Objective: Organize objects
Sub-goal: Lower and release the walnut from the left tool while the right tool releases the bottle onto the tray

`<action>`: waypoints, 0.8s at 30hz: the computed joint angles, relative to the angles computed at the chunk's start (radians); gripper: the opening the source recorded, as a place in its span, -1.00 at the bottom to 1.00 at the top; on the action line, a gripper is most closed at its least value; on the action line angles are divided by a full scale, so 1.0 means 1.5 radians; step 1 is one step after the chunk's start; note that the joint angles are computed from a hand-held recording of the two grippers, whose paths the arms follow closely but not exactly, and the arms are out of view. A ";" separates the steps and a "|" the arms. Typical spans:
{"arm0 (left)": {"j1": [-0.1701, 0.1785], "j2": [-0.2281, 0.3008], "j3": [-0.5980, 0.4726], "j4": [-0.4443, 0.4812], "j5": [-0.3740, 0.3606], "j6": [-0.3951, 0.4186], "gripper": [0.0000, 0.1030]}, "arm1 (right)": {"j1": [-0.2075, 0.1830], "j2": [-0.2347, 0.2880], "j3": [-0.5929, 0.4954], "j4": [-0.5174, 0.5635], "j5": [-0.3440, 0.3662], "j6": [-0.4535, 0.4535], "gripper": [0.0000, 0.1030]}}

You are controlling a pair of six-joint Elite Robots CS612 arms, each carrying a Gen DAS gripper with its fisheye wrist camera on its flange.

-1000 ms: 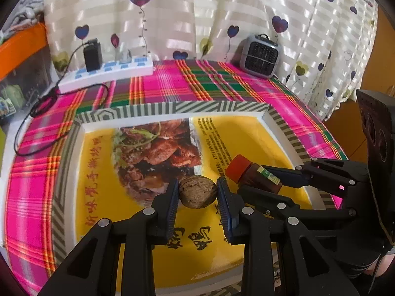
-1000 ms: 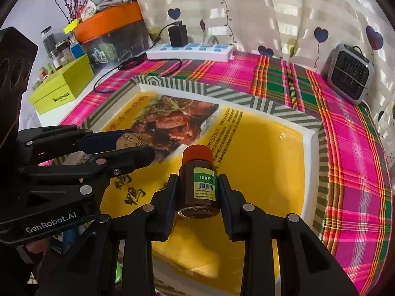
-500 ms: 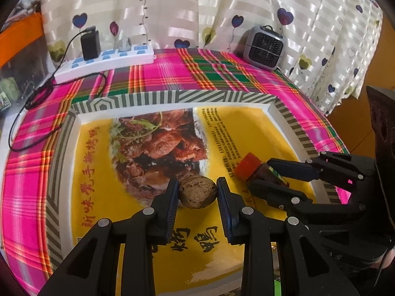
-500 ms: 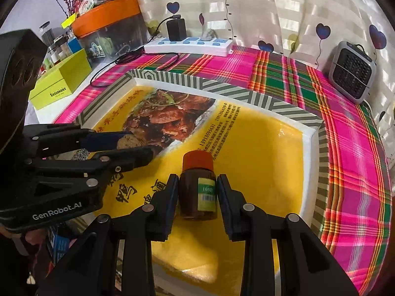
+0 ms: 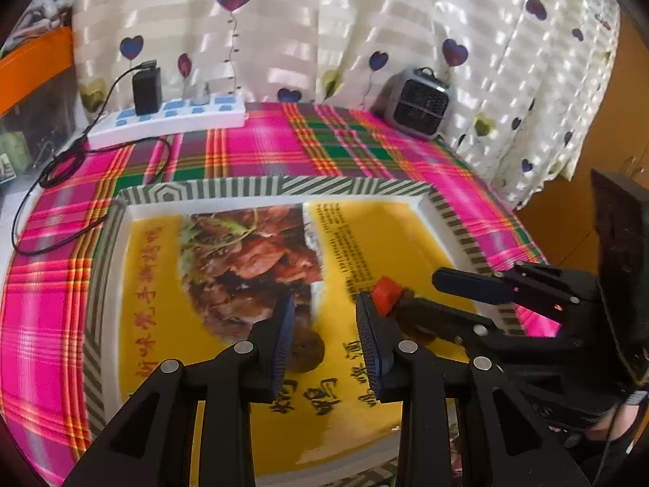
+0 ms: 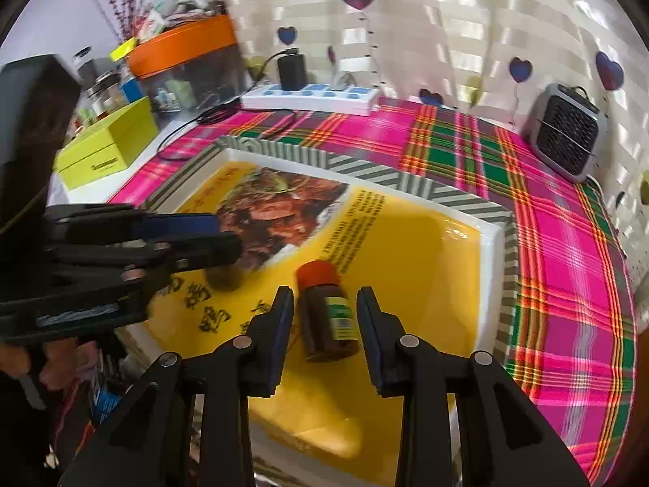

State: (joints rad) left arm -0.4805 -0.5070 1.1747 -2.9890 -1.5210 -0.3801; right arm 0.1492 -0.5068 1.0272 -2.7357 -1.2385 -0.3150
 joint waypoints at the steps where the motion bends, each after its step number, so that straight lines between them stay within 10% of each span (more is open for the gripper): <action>1: -0.001 -0.002 0.002 0.005 0.007 0.003 -0.41 | 0.000 -0.001 0.001 -0.001 -0.001 -0.005 -0.65; 24: -0.019 -0.062 0.126 -0.085 0.056 0.004 -0.42 | -0.014 -0.080 0.152 -0.124 0.044 0.020 -0.66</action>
State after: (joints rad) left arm -0.5091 -0.6002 1.3633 -3.1165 -1.4366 -0.3733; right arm 0.1289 -0.6265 1.2545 -2.9222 -1.1730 -0.2856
